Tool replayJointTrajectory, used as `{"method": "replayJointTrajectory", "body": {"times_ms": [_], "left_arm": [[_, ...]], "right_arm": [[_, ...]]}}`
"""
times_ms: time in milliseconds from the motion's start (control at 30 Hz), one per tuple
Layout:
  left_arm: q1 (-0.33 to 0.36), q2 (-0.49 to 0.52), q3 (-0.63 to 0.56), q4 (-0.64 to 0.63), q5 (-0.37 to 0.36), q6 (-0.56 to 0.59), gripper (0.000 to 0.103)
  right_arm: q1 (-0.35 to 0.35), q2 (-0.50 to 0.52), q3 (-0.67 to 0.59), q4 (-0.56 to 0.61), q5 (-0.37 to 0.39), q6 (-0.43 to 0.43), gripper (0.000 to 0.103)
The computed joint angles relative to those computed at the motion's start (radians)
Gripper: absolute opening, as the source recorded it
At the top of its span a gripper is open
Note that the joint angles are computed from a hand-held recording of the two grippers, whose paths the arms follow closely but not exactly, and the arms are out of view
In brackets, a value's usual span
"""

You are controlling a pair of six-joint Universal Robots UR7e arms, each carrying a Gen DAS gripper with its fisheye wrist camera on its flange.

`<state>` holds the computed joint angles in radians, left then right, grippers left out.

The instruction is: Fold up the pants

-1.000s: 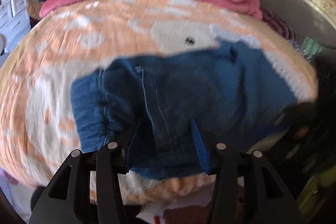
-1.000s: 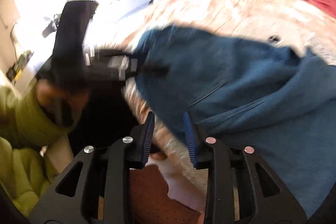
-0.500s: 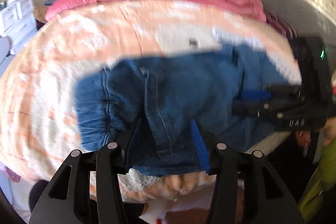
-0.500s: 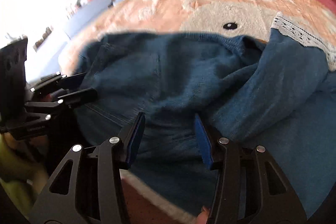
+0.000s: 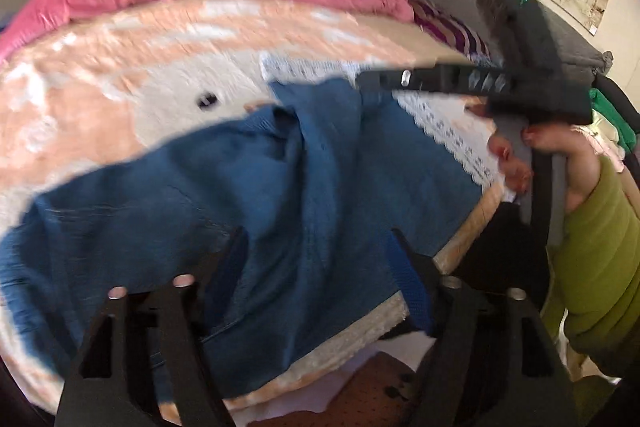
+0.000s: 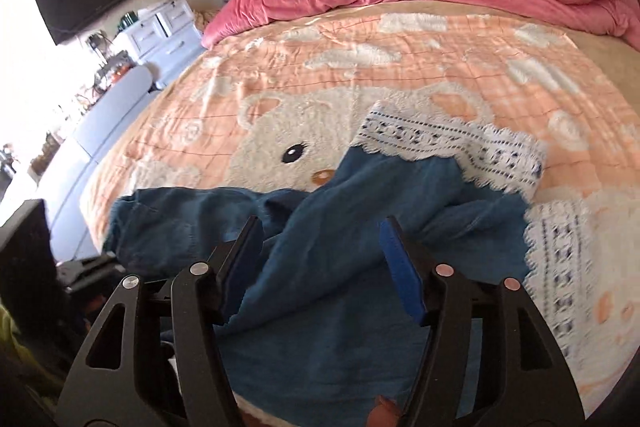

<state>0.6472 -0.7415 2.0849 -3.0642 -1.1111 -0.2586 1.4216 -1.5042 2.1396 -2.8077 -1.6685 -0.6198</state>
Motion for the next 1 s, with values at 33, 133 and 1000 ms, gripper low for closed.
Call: {"method": "replayJointTrajectory", "body": {"times_ms": [33, 133, 1000], "left_arm": [[0.017, 0.01, -0.019, 0.029, -0.025, -0.006, 0.052], [0.065, 0.04, -0.075, 0.085, -0.092, -0.018, 0.042], [0.074, 0.115, -0.062, -0.152, -0.167, 0.051, 0.038]], "right_arm": [[0.006, 0.009, -0.012, 0.0, -0.013, -0.008, 0.055], [0.04, 0.069, -0.057, -0.029, -0.078, -0.037, 0.056], [-0.001, 0.26, -0.283, -0.028, -0.161, 0.126, 0.003]]}}
